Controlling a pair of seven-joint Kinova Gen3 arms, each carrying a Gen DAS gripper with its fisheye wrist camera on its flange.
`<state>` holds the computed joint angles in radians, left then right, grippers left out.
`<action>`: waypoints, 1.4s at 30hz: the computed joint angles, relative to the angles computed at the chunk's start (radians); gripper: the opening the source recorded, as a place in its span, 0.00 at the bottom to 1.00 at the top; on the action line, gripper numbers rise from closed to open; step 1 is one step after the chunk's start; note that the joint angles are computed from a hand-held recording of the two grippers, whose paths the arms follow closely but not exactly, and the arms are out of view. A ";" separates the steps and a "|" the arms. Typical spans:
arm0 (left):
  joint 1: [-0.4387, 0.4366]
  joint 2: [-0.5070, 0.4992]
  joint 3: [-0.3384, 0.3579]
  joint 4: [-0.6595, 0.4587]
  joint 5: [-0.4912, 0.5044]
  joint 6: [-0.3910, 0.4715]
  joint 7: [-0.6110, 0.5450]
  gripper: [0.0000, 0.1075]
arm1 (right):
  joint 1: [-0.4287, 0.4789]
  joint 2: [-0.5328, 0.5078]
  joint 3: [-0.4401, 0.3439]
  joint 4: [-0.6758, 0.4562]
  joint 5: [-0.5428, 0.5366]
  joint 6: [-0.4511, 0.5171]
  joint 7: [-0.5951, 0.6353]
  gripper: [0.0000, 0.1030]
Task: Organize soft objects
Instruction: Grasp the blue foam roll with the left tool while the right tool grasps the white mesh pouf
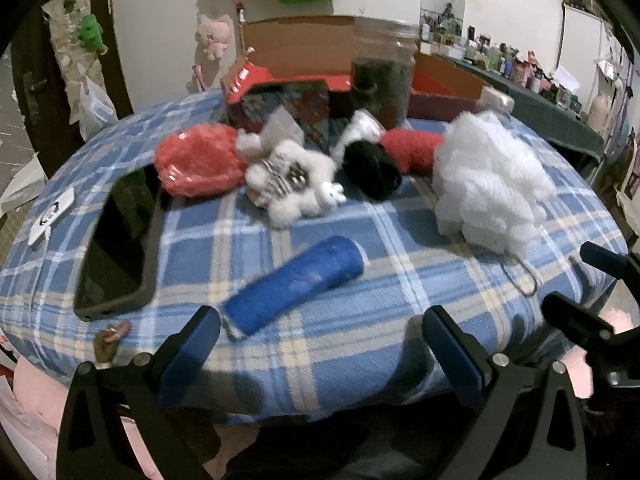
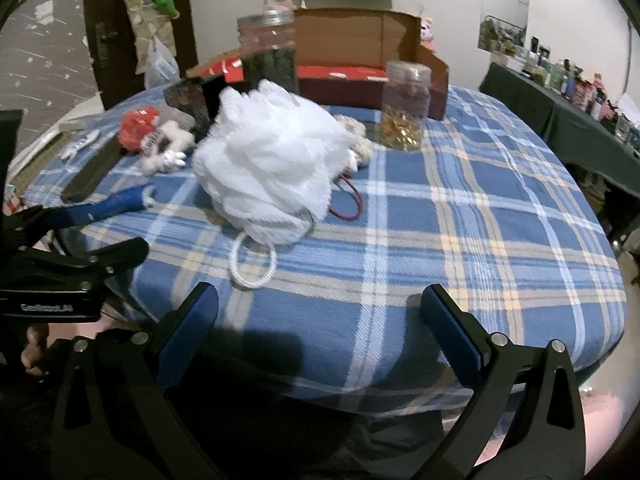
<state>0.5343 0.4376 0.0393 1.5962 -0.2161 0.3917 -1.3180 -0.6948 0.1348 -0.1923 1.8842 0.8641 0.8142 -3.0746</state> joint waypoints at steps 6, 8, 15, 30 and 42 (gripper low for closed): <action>-0.037 -0.018 0.014 -0.003 0.026 -0.024 -0.022 0.94 | 0.008 -0.032 -0.009 -0.010 0.058 -0.009 0.007 1.00; -0.062 -0.016 0.033 -0.013 0.044 -0.016 -0.045 0.91 | 0.023 -0.035 -0.006 -0.017 0.060 -0.030 0.021 1.00; -0.127 0.012 0.096 -0.051 0.117 0.027 -0.146 0.84 | 0.089 -0.026 0.022 -0.030 -0.009 -0.152 0.077 1.00; -0.132 0.053 0.106 -0.097 0.161 0.058 -0.282 0.51 | 0.093 0.056 0.088 -0.128 -0.127 -0.216 0.239 1.00; -0.108 0.047 0.091 -0.094 0.171 0.048 -0.317 0.24 | 0.081 0.080 0.122 -0.158 -0.200 -0.221 0.332 0.62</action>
